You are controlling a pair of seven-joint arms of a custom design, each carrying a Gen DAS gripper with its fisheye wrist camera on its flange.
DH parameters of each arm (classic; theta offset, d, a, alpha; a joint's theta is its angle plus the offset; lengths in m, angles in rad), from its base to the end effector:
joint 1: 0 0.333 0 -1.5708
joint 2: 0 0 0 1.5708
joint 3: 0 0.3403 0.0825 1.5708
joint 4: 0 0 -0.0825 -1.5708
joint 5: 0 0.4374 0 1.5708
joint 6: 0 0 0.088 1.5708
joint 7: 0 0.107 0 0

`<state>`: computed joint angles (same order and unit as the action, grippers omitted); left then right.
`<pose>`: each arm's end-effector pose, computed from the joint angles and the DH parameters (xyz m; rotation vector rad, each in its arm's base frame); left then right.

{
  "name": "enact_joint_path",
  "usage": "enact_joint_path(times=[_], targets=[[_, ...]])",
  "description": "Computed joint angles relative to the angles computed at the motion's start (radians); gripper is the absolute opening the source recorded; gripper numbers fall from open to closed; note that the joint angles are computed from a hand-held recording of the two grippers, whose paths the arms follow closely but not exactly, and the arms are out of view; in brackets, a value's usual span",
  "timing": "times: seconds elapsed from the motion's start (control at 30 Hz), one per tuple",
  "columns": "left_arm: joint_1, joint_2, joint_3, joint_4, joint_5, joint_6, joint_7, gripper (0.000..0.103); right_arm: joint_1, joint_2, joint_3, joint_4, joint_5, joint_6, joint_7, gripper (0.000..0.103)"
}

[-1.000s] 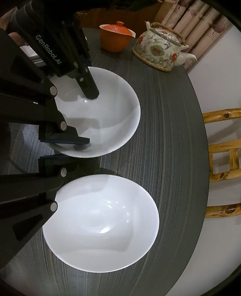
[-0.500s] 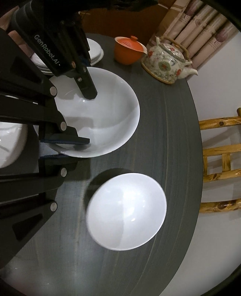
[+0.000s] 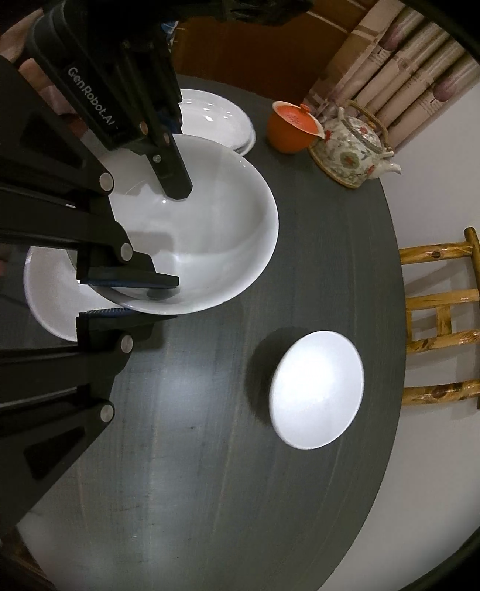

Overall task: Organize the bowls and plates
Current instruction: 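Lift the second white bowl with both grippers over the first bowl, then lower the held bowl into the first white bowl with both grippers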

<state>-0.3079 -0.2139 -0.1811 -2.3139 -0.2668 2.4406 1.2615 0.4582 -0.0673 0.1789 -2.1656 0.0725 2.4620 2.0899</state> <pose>0.4812 -0.2596 0.4601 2.1561 -2.1719 0.5820 0.4811 0.3575 0.4598 -2.0331 1.8922 -0.0452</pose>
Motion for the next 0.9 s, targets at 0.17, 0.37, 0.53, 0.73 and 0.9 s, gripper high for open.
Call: enact_joint_path(times=[0.17, 0.37, 0.53, 0.73, 0.9], targets=[[-0.019, -0.037, -0.008, -0.049, -0.003, -0.002, -0.011, 0.01, 0.01, -0.058, 0.015, -0.069, 0.006, 0.005, 0.029, 0.01], [-0.036, -0.051, -0.009, -0.086, -0.003, 0.009, -0.028, 0.01, 0.017, -0.094, 0.03, -0.115, 0.016, -0.005, 0.046, 0.01], [-0.044, -0.03, -0.019, -0.084, 0.02, 0.02, -0.045, 0.01, 0.02, -0.103, 0.029, -0.143, 0.039, 0.002, 0.043, 0.01], [-0.048, -0.005, -0.037, -0.073, 0.069, 0.044, -0.084, 0.011, 0.019, -0.096, 0.024, -0.156, 0.059, 0.019, 0.034, 0.01], [-0.051, -0.001, -0.031, -0.07, 0.073, 0.04, -0.074, 0.011, 0.017, -0.093, 0.025, -0.156, 0.065, 0.028, 0.034, 0.011]])
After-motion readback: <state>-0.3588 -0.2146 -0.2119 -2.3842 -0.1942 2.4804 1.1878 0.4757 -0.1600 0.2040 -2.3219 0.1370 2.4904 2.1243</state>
